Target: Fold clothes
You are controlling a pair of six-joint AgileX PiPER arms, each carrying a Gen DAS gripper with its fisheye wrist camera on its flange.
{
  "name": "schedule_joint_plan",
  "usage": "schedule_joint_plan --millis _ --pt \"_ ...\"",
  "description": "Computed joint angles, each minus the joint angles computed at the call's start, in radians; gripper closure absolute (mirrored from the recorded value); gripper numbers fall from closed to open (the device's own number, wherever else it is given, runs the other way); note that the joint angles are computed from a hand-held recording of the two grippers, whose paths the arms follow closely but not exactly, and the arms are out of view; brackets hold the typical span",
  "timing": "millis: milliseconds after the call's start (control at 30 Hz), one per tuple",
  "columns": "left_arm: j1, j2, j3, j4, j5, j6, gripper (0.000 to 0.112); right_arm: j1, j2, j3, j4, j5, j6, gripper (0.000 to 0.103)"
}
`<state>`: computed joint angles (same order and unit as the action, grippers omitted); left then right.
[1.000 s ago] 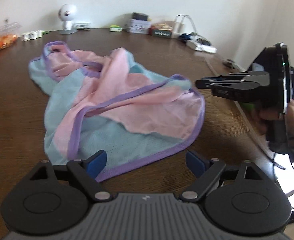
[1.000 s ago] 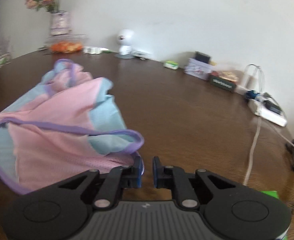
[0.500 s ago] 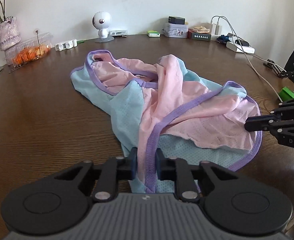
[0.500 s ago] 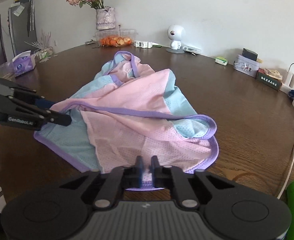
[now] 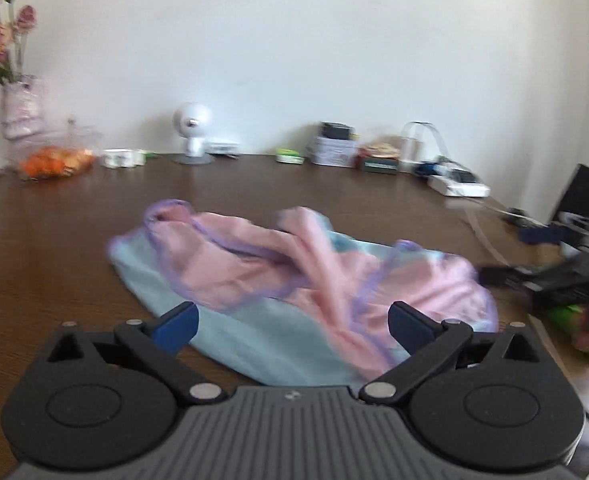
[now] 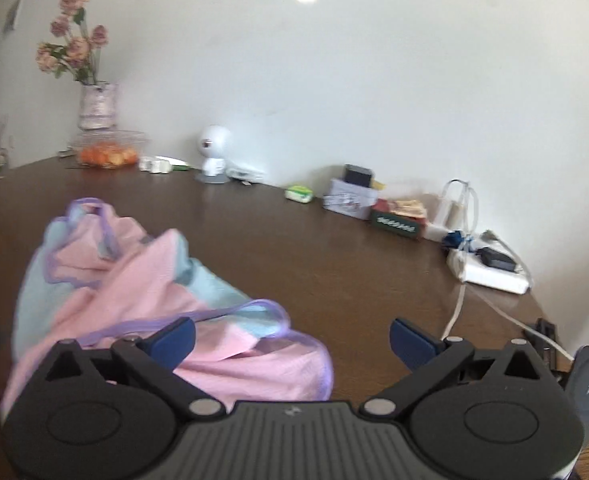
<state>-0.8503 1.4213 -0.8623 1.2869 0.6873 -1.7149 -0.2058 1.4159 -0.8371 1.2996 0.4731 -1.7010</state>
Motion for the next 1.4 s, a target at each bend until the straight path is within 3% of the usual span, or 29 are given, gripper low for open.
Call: schedule_joint_plan --millis 67,167,267,300,367,400,433,467,567,633,700,800,833,867,900,933,1000,1067,1167,1267,1333,1400 --pt "0.104 0.038 -0.04 -0.086 0.026 0.08 0.009 0.038 -0.006 0.006 -0.143 0.027 0.142 0.0" --pt "0.289 0.118 -0.125 -0.274 -0.072 0.254 0.009 0.1 -0.008 0.036 -0.218 0.097 0.186 0.0" --pt "0.385 0.168 -0.186 -0.473 -0.142 0.447 0.012 0.168 -0.041 0.079 -0.196 0.129 0.188 0.005" --pt "0.392 0.177 -0.19 -0.475 -0.159 0.476 0.016 0.183 -0.057 0.094 -0.183 0.135 0.181 0.012" --pt "0.375 0.197 -0.192 -0.378 -0.159 0.445 0.052 0.205 -0.047 0.091 -0.204 0.148 0.2 0.032" --pt "0.369 0.202 -0.189 -0.338 -0.163 0.424 0.059 0.221 -0.041 0.088 -0.236 0.139 0.239 0.063" --pt "0.372 0.198 -0.177 -0.324 -0.195 0.409 0.08 0.237 -0.034 0.084 -0.268 0.132 0.277 0.088" --pt "0.372 0.196 -0.169 -0.314 -0.22 0.396 0.103 0.241 -0.041 0.095 -0.26 0.118 0.276 0.097" --pt "0.334 0.2 -0.177 -0.286 -0.178 0.347 0.108 0.23 -0.048 0.102 -0.258 0.127 0.274 0.1" --pt "0.294 0.143 -0.151 -0.357 -0.144 0.334 0.109 0.201 -0.055 0.095 -0.291 0.144 0.266 0.101" --pt "0.236 0.069 -0.116 -0.442 -0.123 0.331 0.109 0.166 -0.046 0.064 -0.35 0.074 0.287 0.101" --pt "0.092 0.017 -0.084 -0.481 -0.137 0.385 0.102 0.069 0.032 -0.036 -0.459 -0.044 0.456 0.097" --pt "0.049 0.01 -0.076 -0.423 -0.122 0.328 0.082 0.045 0.055 -0.061 -0.487 -0.073 0.51 0.096" --pt "0.004 0.008 -0.067 -0.326 -0.082 0.233 0.031 0.027 0.072 -0.081 -0.507 -0.094 0.525 0.093" --pt "-0.041 0.001 -0.06 -0.226 -0.01 0.154 0.009 0.023 0.069 -0.072 -0.487 -0.144 0.501 0.076" --pt "-0.092 -0.008 -0.047 -0.126 0.09 0.074 0.009 0.026 0.052 -0.049 -0.427 -0.201 0.448 0.012" --pt "-0.15 -0.014 -0.003 0.034 0.239 -0.035 0.009 0.049 0.001 0.01 -0.227 -0.281 0.26 0.0" --pt "-0.12 -0.025 0.012 0.034 0.235 -0.012 0.009 0.049 -0.035 0.046 -0.027 -0.27 0.061 0.0" --pt "-0.034 -0.039 0.021 -0.051 0.145 0.046 0.009 0.033 -0.043 0.099 0.185 -0.138 -0.154 0.0" --pt "0.117 -0.047 0.049 -0.143 -0.049 0.184 0.009 0.073 -0.031 0.107 0.069 -0.032 -0.038 0.0" --pt "0.233 -0.006 0.011 -0.298 -0.17 0.361 0.009 0.126 -0.032 0.111 -0.031 0.027 0.053 0.0" --pt "0.304 0.026 -0.027 -0.469 -0.225 0.531 0.009 0.2 -0.019 0.115 -0.072 0.008 0.085 0.001"
